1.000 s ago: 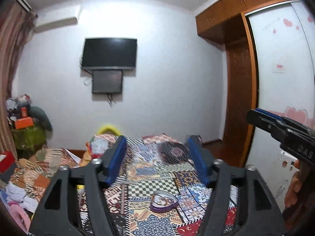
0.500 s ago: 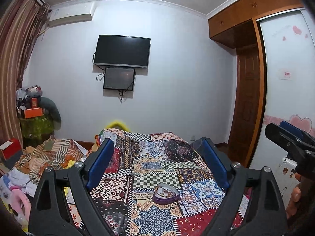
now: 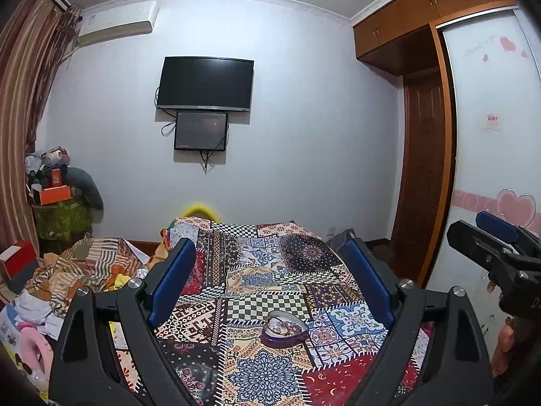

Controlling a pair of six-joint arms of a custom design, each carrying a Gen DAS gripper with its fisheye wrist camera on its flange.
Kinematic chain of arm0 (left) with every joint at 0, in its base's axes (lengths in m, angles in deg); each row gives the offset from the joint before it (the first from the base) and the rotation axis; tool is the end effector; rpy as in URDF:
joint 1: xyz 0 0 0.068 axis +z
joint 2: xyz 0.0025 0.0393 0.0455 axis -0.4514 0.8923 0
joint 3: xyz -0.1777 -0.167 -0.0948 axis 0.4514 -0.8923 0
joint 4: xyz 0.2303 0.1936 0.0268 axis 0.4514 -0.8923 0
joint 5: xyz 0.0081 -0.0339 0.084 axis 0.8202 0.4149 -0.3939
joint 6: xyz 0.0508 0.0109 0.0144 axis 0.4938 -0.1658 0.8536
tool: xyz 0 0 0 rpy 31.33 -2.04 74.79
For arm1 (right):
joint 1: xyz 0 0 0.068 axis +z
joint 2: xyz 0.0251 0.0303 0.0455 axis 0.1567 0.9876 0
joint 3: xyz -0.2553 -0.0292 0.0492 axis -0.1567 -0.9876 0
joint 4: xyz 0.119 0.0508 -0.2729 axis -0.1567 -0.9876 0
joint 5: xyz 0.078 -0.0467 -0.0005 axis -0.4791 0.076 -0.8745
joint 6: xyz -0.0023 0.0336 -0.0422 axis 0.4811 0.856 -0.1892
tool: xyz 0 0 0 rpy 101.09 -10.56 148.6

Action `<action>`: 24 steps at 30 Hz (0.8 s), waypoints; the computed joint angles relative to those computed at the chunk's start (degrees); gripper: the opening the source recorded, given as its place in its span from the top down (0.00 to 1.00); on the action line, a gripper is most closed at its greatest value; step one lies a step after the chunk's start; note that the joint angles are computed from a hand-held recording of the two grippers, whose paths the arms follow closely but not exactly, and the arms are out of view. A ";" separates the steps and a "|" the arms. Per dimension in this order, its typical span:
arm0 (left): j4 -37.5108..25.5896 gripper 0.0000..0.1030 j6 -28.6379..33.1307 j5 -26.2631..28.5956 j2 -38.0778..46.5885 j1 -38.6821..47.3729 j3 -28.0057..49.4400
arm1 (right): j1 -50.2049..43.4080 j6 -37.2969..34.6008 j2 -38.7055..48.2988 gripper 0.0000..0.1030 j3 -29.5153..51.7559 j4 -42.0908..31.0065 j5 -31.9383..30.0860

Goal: Organize jewelry

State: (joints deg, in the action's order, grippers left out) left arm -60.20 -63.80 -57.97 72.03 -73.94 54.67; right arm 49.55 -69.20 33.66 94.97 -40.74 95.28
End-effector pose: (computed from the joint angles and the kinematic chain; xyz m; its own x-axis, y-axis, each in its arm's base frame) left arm 0.1829 -0.1660 0.2258 -0.1615 -0.0474 -0.9857 0.1690 0.9828 -0.0750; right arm 0.1915 0.1415 0.2412 -0.1283 -0.0188 -0.9916 -0.2076 0.9782 0.0083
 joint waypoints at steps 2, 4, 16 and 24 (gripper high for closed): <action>-0.09 0.12 -0.21 0.30 0.21 0.23 0.11 | -0.23 0.30 0.27 0.05 0.09 -0.27 -0.22; -0.17 0.12 -0.47 0.68 0.27 0.44 -0.01 | -0.65 0.60 0.14 0.05 0.29 -0.97 -0.79; 0.92 0.02 -2.26 0.69 2.91 1.70 0.58 | -1.00 1.28 -0.09 0.05 0.91 -2.95 -0.98; 0.71 0.02 -3.33 2.18 4.29 2.86 1.04 | -2.05 1.80 -0.39 0.05 0.99 -3.82 -2.20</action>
